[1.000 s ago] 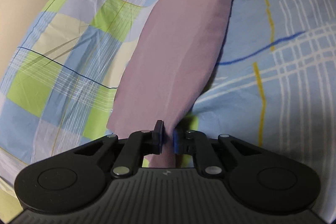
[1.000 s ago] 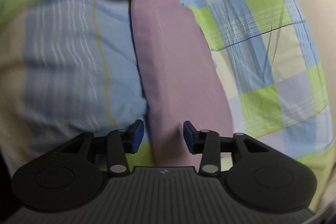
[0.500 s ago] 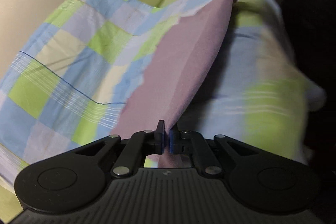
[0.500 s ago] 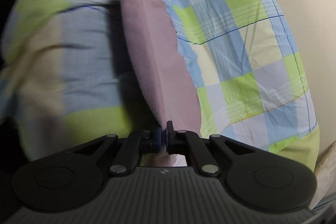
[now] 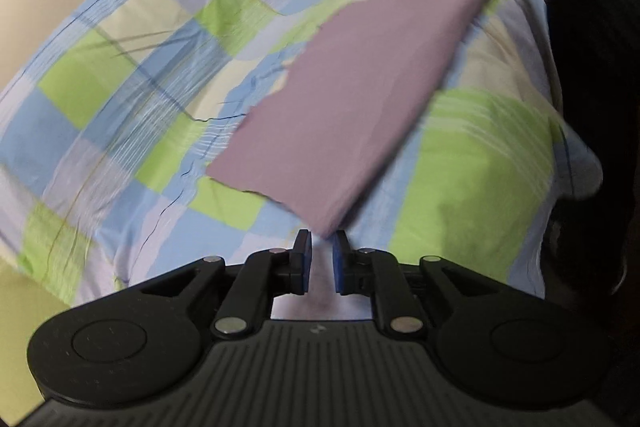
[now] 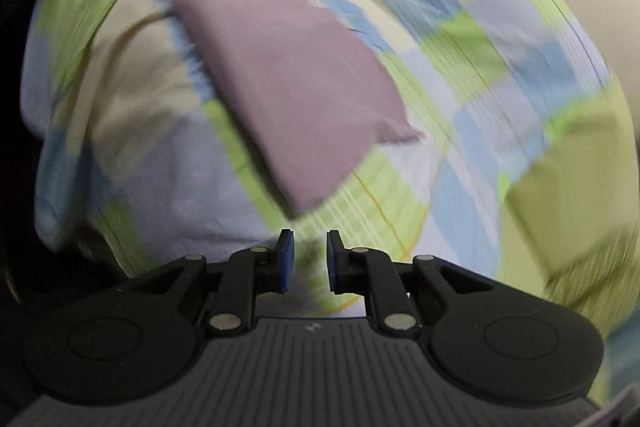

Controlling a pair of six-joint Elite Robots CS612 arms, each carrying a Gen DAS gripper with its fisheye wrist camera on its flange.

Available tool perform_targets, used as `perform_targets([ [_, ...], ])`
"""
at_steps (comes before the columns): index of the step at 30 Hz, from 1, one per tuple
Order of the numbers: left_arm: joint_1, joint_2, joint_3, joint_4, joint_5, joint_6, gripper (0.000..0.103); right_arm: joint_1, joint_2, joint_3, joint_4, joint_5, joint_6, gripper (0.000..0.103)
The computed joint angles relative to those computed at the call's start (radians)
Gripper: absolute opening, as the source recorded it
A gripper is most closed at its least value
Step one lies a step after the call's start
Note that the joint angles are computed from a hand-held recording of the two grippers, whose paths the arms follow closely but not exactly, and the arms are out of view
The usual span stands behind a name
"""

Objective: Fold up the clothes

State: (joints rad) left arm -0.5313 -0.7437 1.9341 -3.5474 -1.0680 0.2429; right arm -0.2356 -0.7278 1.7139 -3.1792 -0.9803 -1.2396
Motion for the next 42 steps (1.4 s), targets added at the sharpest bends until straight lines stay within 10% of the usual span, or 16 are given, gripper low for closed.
perform_targets([
  [5,0.067,-0.003,-0.089,0.002,-0.207,0.031,0.044,-0.03,-0.007,-0.026,0.115,0.163,0.356,0.03],
  [12,0.158,0.091,-0.415,0.238,-0.527,0.166,0.045,-0.049,0.019,-0.06,0.22,0.353,0.7,0.036],
  [21,0.194,0.299,-0.864,0.662,-0.719,0.275,0.049,-0.045,0.06,-0.09,0.249,0.38,0.741,0.044],
  [31,0.211,0.407,-1.132,1.093,-0.785,0.44,0.066,-0.05,0.08,-0.109,0.282,0.366,0.697,0.044],
  [36,0.213,0.437,-1.248,1.332,-0.812,0.48,0.055,-0.059,0.093,-0.121,0.333,0.423,0.809,0.044],
  [40,0.214,0.433,-1.258,1.367,-0.827,0.482,0.01,-0.062,0.107,-0.119,0.337,0.486,0.913,0.044],
  [42,0.217,0.426,-1.243,1.35,-0.84,0.472,0.007,-0.06,0.12,-0.119,0.32,0.522,0.983,0.045],
])
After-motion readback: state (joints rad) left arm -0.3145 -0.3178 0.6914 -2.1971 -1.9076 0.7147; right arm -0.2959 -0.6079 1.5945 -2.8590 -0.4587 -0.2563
